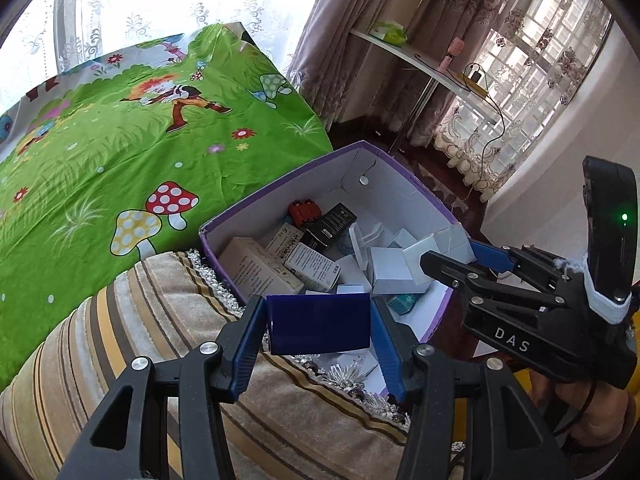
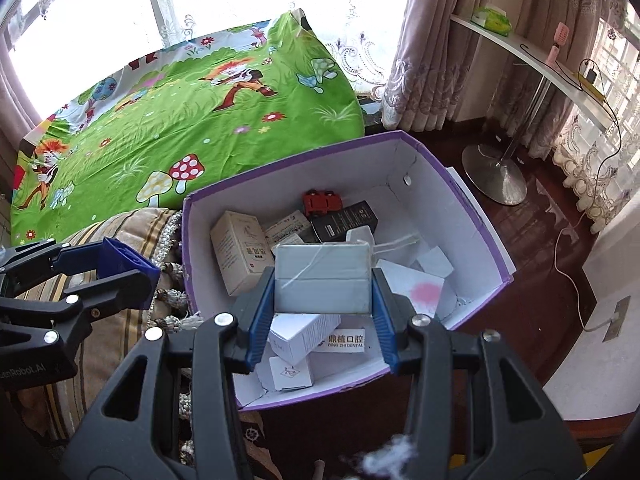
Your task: Organize rigid objects
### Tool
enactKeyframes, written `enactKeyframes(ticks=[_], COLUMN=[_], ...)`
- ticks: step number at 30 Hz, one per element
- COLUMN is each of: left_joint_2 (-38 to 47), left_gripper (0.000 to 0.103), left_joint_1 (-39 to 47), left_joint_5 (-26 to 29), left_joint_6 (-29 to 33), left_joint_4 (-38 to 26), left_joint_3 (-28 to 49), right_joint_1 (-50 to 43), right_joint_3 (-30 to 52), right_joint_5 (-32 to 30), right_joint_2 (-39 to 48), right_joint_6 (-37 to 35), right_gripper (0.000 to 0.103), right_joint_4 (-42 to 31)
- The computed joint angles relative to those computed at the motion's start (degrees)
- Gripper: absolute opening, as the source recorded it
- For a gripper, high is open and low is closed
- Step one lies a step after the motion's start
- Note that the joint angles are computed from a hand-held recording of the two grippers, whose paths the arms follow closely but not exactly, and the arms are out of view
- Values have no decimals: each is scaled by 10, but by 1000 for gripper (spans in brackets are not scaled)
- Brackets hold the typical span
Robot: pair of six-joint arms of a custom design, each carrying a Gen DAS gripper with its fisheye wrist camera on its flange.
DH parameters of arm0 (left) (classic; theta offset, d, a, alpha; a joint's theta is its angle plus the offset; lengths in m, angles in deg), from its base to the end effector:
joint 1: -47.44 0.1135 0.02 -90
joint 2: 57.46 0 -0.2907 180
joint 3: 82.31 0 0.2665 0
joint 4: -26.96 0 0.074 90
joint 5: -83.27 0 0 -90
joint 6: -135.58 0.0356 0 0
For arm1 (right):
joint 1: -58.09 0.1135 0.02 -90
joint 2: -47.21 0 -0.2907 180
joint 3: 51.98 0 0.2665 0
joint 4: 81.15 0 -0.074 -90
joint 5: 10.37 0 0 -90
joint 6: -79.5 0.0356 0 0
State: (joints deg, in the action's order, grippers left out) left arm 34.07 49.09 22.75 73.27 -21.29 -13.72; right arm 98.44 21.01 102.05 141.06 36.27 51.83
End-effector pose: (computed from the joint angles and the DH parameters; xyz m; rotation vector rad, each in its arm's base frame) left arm 0.3074 -0.0087 0.2008 0.7079 2.5498 -0.5620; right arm 0.2594 0.2025 0.2096 0.2459 2.5875 -0.0232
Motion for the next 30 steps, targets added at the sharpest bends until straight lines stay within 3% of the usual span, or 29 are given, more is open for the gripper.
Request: enactKeyframes(ticks=[9, 14, 19, 27, 30], left_joint_2=[7, 18, 43, 19, 19], left_gripper=[53, 60, 64, 66, 72], left_joint_1=[-17, -17, -1, 8, 7], left_joint_5=[-10, -15, -11, -9, -3], left_joint_6=[-3, -7, -5, 5, 8], left_joint_4=[8, -2, -42, -35, -37], left_joint_3=[-4, 2, 15, -12, -12], right_joint_1=[-9, -3, 6, 26, 37], right_joint_3=[-13, -12, -16, -43, -34], right_joint_5=[-1, 3, -4, -5, 16], right_joint_2=[-5, -8, -18, -37, -33], right_joint_6=[6, 9, 16, 54, 65], right_gripper=[51, 71, 74, 77, 77], right_joint_4=[-1, -3, -8, -12, -31])
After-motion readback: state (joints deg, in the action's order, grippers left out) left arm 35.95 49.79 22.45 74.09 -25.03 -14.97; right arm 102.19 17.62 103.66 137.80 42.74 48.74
